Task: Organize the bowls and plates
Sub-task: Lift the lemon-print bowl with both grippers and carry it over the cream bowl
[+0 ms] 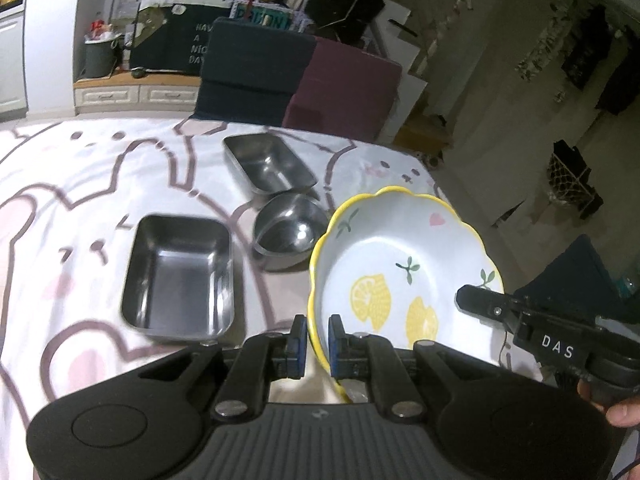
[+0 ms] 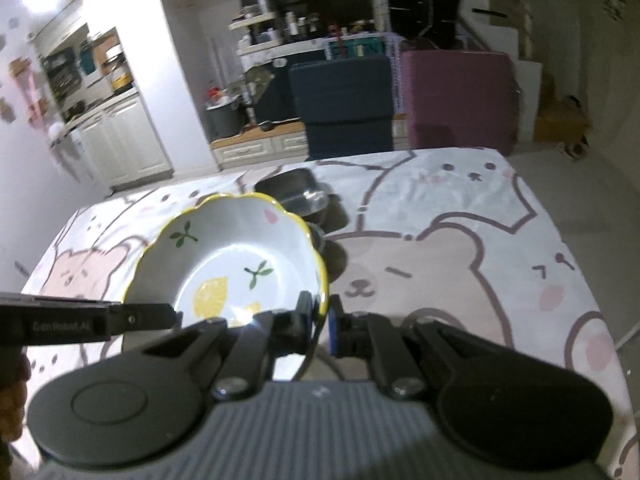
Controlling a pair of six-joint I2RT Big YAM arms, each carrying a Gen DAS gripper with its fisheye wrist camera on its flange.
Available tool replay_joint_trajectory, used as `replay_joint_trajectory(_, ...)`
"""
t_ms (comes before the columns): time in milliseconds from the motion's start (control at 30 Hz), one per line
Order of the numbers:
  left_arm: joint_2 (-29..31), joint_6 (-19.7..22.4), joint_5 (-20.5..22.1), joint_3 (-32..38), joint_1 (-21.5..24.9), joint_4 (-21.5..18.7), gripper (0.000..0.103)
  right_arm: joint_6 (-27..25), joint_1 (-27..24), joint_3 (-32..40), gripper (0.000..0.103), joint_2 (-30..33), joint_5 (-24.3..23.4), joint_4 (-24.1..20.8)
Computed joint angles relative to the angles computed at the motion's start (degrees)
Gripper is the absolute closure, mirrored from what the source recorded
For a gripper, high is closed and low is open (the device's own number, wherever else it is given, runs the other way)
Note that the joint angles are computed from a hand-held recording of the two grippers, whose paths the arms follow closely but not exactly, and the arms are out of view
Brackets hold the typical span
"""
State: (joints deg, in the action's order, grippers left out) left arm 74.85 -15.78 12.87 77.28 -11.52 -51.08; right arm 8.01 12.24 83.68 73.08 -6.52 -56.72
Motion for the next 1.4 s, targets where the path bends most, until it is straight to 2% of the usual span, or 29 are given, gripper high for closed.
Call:
replay_joint_trajectory(300,-2.19,-0.42,0.86,-4.93,1.42,-2.28,0.092,-4.00,2.19,0.25,0.093,1.42,0.44,-5.14)
replay_joint_trajectory(633,-0.14,-0.52,0.81,-5.87,0.60,-5.05,0.091,-5.04,3.38,0.41,0.092,3.09,1.65,-10.29)
replay_joint_trajectory(967,1.72,-0.27,1.37,-5.74,0.02,-5.79,0.089,-5.07,4.22,-0.66,0.093,3.23,3.37,-10.97)
replay_joint_trajectory(1400,2.86,2.96,-1.56,-5.52,-1.92,-6.85,0.084,-7.07,4.76,-0.51,0.093,3.62,5.74,-12.21)
